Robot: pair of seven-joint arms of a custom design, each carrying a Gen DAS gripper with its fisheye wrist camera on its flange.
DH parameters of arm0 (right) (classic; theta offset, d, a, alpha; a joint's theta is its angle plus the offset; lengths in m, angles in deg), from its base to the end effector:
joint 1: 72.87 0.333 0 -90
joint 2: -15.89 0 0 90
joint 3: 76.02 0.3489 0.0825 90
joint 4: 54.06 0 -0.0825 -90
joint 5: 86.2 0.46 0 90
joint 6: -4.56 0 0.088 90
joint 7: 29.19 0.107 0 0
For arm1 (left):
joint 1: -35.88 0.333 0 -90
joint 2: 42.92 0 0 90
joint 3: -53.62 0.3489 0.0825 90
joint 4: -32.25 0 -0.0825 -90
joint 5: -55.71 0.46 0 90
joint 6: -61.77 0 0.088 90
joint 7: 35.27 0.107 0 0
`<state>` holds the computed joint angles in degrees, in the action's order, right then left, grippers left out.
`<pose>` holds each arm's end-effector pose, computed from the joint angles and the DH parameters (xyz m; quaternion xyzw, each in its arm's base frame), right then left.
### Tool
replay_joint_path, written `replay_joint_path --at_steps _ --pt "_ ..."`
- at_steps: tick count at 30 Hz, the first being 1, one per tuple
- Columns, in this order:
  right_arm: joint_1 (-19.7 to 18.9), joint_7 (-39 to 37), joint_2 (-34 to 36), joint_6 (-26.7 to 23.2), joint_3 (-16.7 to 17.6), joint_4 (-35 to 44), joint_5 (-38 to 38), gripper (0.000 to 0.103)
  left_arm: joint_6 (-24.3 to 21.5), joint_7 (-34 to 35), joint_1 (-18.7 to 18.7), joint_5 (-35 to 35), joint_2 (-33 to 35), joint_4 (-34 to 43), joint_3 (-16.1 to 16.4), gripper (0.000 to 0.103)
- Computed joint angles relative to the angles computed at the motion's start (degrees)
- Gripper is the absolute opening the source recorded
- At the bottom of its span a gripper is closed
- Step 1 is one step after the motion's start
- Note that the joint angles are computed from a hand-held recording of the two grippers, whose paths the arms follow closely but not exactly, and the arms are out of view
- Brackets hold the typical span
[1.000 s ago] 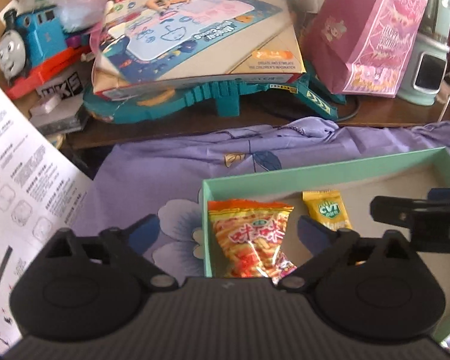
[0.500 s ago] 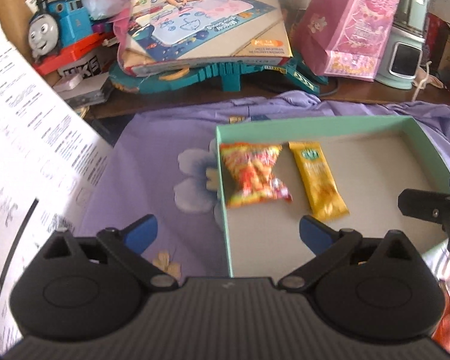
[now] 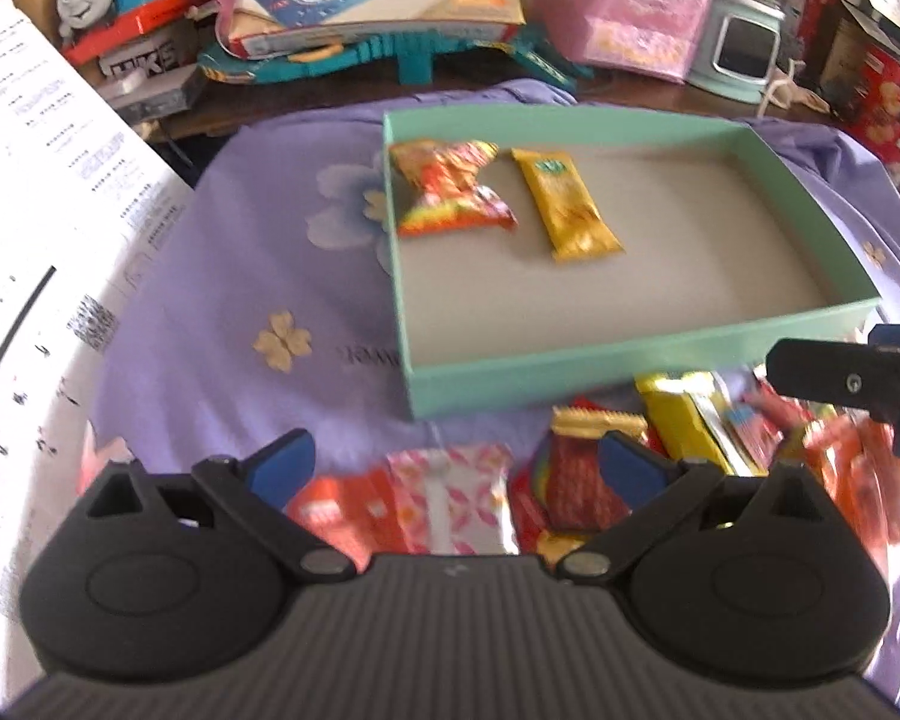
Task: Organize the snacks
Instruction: 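Grasp the yellow wafer bar with the right tool while the left grasps the brown chocolate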
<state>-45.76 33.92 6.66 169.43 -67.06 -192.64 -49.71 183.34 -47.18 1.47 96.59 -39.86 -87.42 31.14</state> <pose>0.4723 0.3033 0.4179 -0.8206 0.4651 -0.0690 0.3250 0.3670 -0.5057 0.4001 -0.7977 0.5306 -0.1571 0.2396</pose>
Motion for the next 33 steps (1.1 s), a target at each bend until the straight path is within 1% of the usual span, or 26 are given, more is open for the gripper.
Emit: replay_joint_path --at_steps 1,3,4,5,6,7,8,9,10,11,14,16,18,21,24,26,27,29,33 --pt "0.0 0.3 -0.4 -0.2 -0.2 -0.5 0.8 0.103 0.7 -0.1 -0.1 -0.1 0.3 0.0 -0.1 0.102" --pt "0.1 0.3 -0.8 -0.4 -0.7 -1.2 2.2 0.095 1.8 -0.2 -0.2 -0.2 1.0 0.1 -0.1 0.097" --pt "0.2 0.1 -0.9 -1.2 -0.9 -1.4 3.0 0.087 2.0 -0.2 -0.3 -0.1 1.3 0.3 -0.1 0.096" --pt "0.3 -0.3 -0.9 -1.9 -1.3 -1.4 4.0 0.078 2.2 -0.1 -0.4 0.0 1.8 0.6 -0.1 0.090" --pt "0.5 -1.0 -0.9 -2.7 -1.6 -1.5 5.3 0.072 2.6 0.1 -0.5 0.3 2.2 0.9 0.0 0.084" --pt "0.6 -1.6 -0.9 -3.4 -1.8 -1.6 6.2 0.062 2.9 0.3 -0.6 0.5 2.7 1.2 0.0 0.080" --pt "0.4 -1.7 -0.8 -4.3 -1.9 -1.6 6.9 0.052 3.6 0.3 -0.7 0.7 3.0 1.3 0.2 0.070" --pt "0.4 -1.9 -0.6 -5.2 -2.0 -1.5 7.4 0.049 4.6 0.3 -0.7 1.1 3.2 1.3 0.3 0.055" --pt "0.2 -2.1 -0.4 -6.1 -2.0 -1.3 7.8 0.044 5.4 0.4 -0.7 1.2 3.5 1.3 0.4 0.049" --pt "0.1 -2.2 -0.3 -6.9 -2.1 -1.2 8.2 0.043 6.3 0.5 -0.6 1.1 3.7 1.4 0.5 0.043" --pt "-0.1 -2.8 0.2 -7.7 -2.0 -0.9 9.8 0.042 8.3 0.5 -0.5 1.3 4.6 1.6 0.9 0.043" --pt "-0.2 -3.8 0.7 -7.9 -2.0 -0.3 10.9 0.042 8.7 0.9 -0.4 1.0 5.5 2.3 1.2 0.045" --pt "-0.1 -5.0 1.8 -8.8 -2.0 0.9 12.3 0.042 8.9 1.1 -0.4 0.7 6.3 3.0 1.5 0.052" --pt "-0.4 -5.2 3.7 -9.6 -1.5 2.5 11.8 0.042 9.2 1.4 -0.3 0.6 7.2 3.6 1.9 0.054" --pt "-1.1 -2.6 5.4 -9.6 -0.9 3.2 8.4 0.042 10.2 2.3 -0.2 0.4 7.8 3.6 2.1 0.054" --pt "-1.4 -1.3 5.7 -9.2 -0.8 2.9 6.6 0.042 11.0 2.7 -0.2 0.4 7.6 3.0 2.2 0.051" --pt "-1.7 -1.0 5.6 -9.5 -0.9 2.8 5.9 0.042 11.6 2.3 -0.2 0.8 7.3 2.4 2.2 0.047" --pt "-1.9 -2.6 5.4 -11.0 -1.3 2.5 7.3 0.043 12.8 2.2 -0.2 1.4 6.7 1.5 2.3 0.042" --pt "-2.1 -2.4 4.9 -11.8 -1.1 2.3 6.5 0.045 14.4 1.3 0.1 2.2 5.8 0.0 2.3 0.041"
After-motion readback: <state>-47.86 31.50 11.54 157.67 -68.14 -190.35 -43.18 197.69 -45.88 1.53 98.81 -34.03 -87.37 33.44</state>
